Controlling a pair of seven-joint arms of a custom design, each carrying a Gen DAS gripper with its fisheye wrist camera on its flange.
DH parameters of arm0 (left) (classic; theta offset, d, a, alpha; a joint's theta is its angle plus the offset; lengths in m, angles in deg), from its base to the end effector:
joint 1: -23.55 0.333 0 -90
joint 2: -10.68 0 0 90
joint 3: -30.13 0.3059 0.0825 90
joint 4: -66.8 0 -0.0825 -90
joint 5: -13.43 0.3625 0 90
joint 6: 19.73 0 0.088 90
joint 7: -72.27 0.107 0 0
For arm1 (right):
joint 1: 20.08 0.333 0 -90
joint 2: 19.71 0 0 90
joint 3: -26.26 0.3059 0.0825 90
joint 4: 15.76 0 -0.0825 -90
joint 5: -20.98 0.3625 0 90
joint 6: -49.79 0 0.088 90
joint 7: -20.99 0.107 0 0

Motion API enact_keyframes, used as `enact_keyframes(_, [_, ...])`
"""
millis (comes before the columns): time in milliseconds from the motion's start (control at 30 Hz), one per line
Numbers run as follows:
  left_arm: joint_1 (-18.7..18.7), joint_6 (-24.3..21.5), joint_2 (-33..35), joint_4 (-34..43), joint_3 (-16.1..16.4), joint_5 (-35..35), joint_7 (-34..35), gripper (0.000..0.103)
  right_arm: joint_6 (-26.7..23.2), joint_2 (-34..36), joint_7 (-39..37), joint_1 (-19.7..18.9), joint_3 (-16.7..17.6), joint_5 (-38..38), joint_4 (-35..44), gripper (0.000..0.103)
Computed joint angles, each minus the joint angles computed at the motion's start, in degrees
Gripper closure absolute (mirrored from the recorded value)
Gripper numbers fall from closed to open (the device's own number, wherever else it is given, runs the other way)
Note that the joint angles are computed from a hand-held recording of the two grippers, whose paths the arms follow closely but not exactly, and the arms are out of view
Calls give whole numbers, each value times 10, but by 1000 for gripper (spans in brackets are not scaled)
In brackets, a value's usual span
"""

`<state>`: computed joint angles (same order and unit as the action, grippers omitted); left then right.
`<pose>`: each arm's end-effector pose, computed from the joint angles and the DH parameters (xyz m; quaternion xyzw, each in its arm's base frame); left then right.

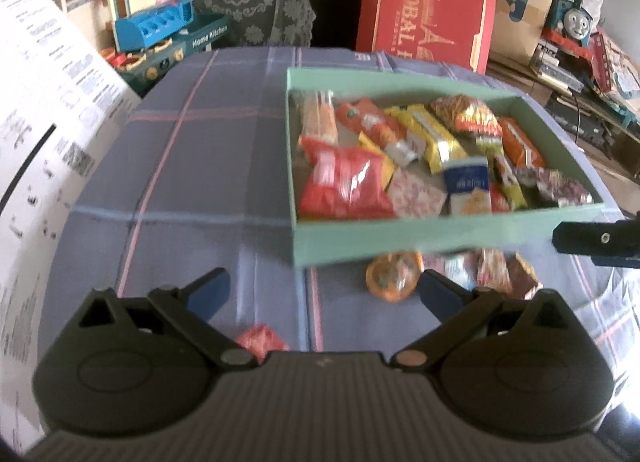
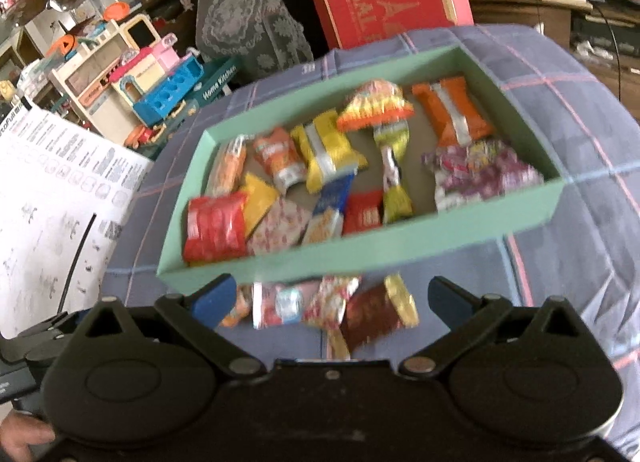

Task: Organize snacks
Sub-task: 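Move both grippers toward the red wrapper and pink candy on the cloth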

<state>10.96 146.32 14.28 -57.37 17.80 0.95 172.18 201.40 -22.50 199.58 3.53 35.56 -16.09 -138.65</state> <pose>0.5258 -0.2281 0.4464 -0.5173 0.7885 -0.2986 0.1464 0.4532 0.3136 0.4818 -0.4879 0.8036 -0.1469 0.3077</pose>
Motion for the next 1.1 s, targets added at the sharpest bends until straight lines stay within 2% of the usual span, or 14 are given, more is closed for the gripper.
enact_keyframes(333, [10,-3,-44,-76,6,12,-25,0,4,38,-80,37,13,71,11,0])
enact_keyframes(500, [17,2,-38,-85,7,80,-70,0,-10,66,-128,58,16,102,33,0])
enact_keyframes(600, [22,-1,-27,-77,13,167,-147,0,-26,79,-146,69,15,103,49,0])
enact_keyframes(633, [23,-1,-25,-76,15,175,-157,0,-31,82,-147,74,13,93,54,0])
enact_keyframes(733, [27,0,-23,-74,18,144,-143,0,-38,89,-143,84,9,57,67,0])
enact_keyframes(867, [33,3,-23,-78,22,126,-135,0,-41,104,-182,88,8,62,87,12])
enact_keyframes(933, [36,2,-24,-80,23,118,-131,0,-53,107,-174,96,2,29,97,13])
enact_keyframes(1100, [42,0,-25,-82,25,90,-119,0,-17,120,-211,89,-1,42,109,13])
